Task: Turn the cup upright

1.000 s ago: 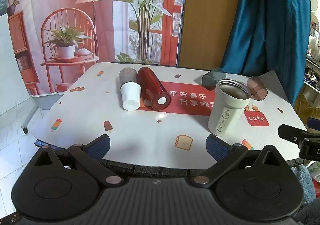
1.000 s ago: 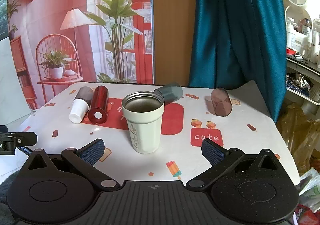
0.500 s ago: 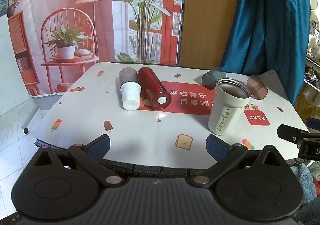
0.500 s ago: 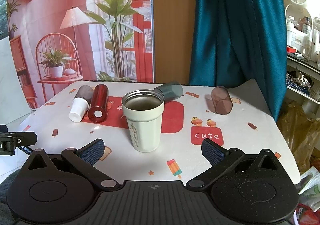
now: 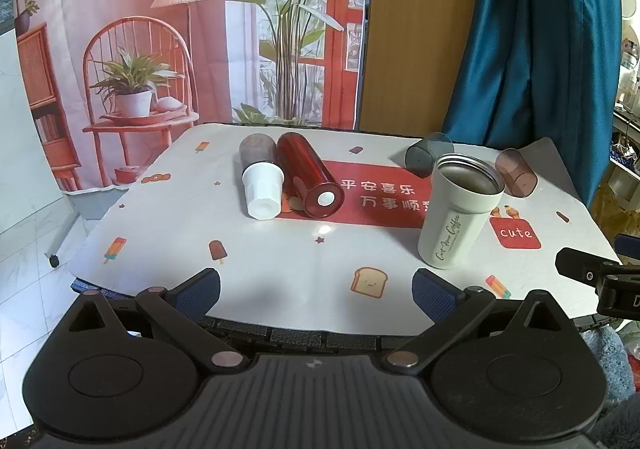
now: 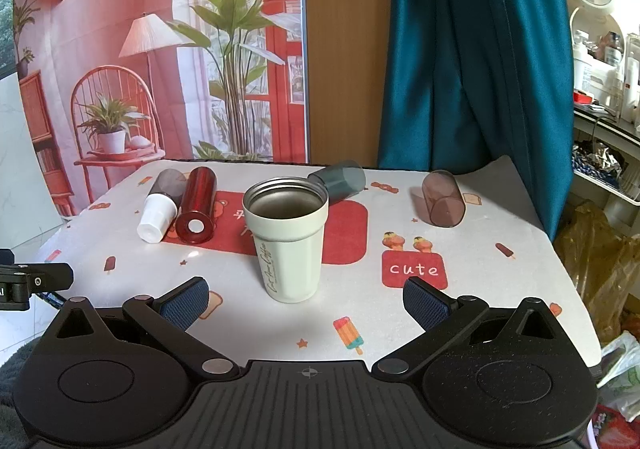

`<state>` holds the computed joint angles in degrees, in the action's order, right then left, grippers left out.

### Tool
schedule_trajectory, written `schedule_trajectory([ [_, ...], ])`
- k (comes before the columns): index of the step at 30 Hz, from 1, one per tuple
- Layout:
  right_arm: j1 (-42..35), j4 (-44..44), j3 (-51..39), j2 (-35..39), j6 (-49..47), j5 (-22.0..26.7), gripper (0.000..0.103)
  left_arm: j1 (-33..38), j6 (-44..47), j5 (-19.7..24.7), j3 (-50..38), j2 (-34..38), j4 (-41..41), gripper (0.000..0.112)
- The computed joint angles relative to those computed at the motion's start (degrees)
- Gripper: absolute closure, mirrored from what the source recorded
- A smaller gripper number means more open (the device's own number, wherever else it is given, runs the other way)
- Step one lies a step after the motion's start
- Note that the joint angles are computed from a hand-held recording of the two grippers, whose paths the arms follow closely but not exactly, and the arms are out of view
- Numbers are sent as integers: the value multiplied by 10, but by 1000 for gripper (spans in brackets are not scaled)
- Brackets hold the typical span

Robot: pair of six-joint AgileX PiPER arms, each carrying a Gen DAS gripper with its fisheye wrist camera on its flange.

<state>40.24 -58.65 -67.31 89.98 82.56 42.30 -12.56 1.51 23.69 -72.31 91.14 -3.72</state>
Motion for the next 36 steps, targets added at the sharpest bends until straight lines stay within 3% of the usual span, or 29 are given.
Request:
schedule_trajectory([
  [36, -1, 3, -2, 0, -4, 0, 0, 1, -4, -1, 3, -1, -1, 9],
])
